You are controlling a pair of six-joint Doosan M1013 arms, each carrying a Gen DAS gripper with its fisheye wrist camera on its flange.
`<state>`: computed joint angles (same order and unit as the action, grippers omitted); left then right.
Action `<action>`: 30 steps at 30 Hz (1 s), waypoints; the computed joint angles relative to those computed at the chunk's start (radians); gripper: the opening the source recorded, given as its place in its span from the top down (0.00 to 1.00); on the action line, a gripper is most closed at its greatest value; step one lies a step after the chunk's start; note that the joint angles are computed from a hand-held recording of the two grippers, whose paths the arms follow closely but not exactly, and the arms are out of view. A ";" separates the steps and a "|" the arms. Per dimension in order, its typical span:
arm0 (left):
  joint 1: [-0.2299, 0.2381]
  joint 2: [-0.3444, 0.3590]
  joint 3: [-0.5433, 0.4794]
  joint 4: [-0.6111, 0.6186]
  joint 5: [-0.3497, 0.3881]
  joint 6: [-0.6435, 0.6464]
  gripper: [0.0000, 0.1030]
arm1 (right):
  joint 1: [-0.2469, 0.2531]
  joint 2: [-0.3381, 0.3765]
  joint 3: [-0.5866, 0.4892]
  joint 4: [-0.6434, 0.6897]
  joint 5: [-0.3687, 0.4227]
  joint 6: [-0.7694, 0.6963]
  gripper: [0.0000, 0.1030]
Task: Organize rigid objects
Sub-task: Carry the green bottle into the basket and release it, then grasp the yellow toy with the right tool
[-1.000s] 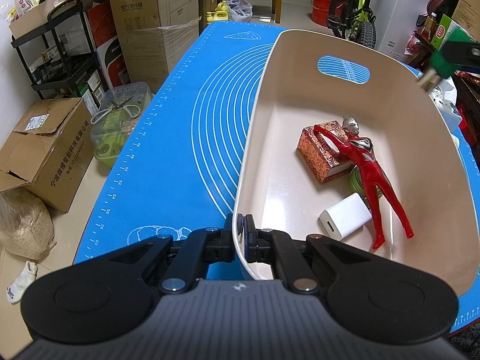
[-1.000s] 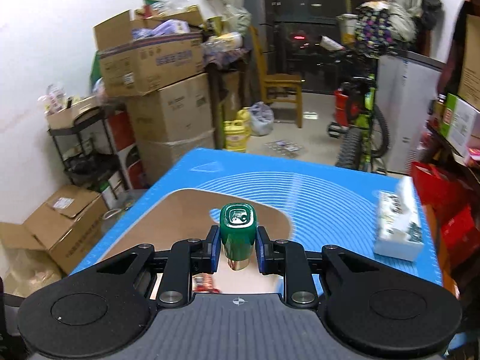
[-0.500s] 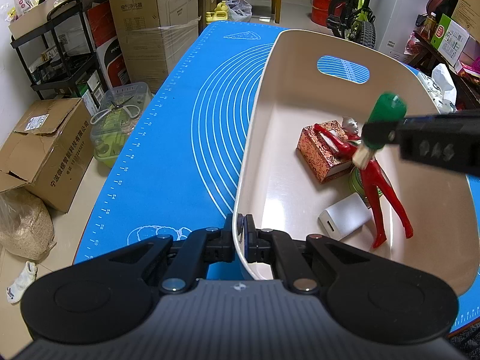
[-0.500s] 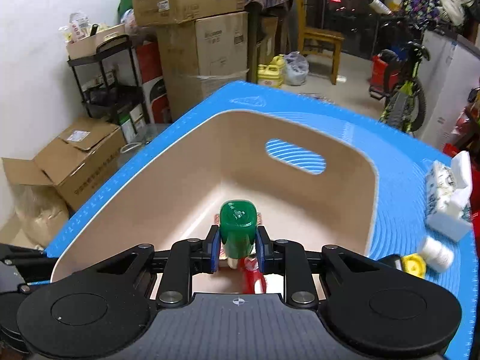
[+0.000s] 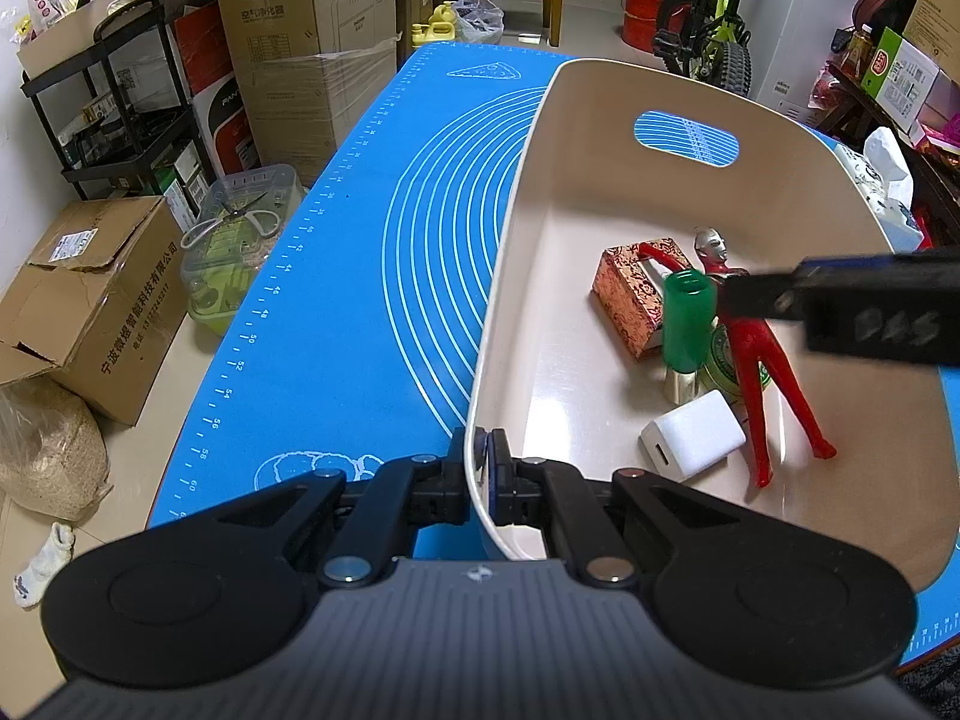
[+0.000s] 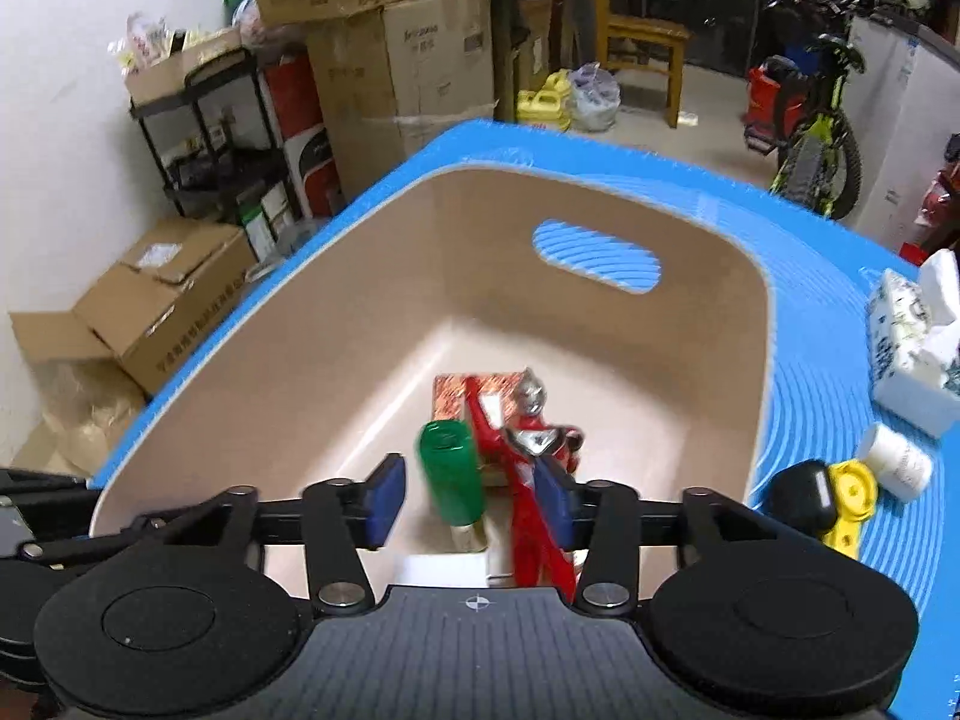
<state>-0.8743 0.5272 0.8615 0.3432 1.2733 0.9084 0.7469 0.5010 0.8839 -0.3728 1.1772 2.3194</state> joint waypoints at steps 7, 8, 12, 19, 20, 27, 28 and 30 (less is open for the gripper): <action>0.000 0.000 0.000 0.000 0.000 0.001 0.93 | -0.002 -0.066 0.069 -0.111 -0.033 0.103 0.32; 0.000 0.000 -0.001 0.000 0.001 0.001 0.93 | -0.005 -0.074 0.078 -0.126 -0.029 0.116 0.30; 0.000 0.000 0.000 0.001 0.000 0.000 0.93 | -0.021 -0.107 0.125 -0.180 -0.011 0.173 0.29; 0.000 0.000 0.001 0.001 0.000 0.000 0.93 | -0.061 -0.163 0.229 -0.223 0.014 0.252 0.29; 0.000 0.000 0.001 0.001 0.000 0.000 0.93 | -0.067 -0.168 0.243 -0.221 0.023 0.258 0.29; 0.000 0.000 0.000 0.000 0.000 0.000 0.93 | -0.094 -0.179 0.323 -0.208 0.053 0.247 0.29; 0.000 0.001 0.000 0.000 0.000 0.000 0.93 | -0.097 -0.177 0.328 -0.208 0.059 0.250 0.29; 0.000 0.000 0.000 0.000 0.000 0.001 0.93 | -0.099 -0.176 0.340 -0.208 0.062 0.266 0.29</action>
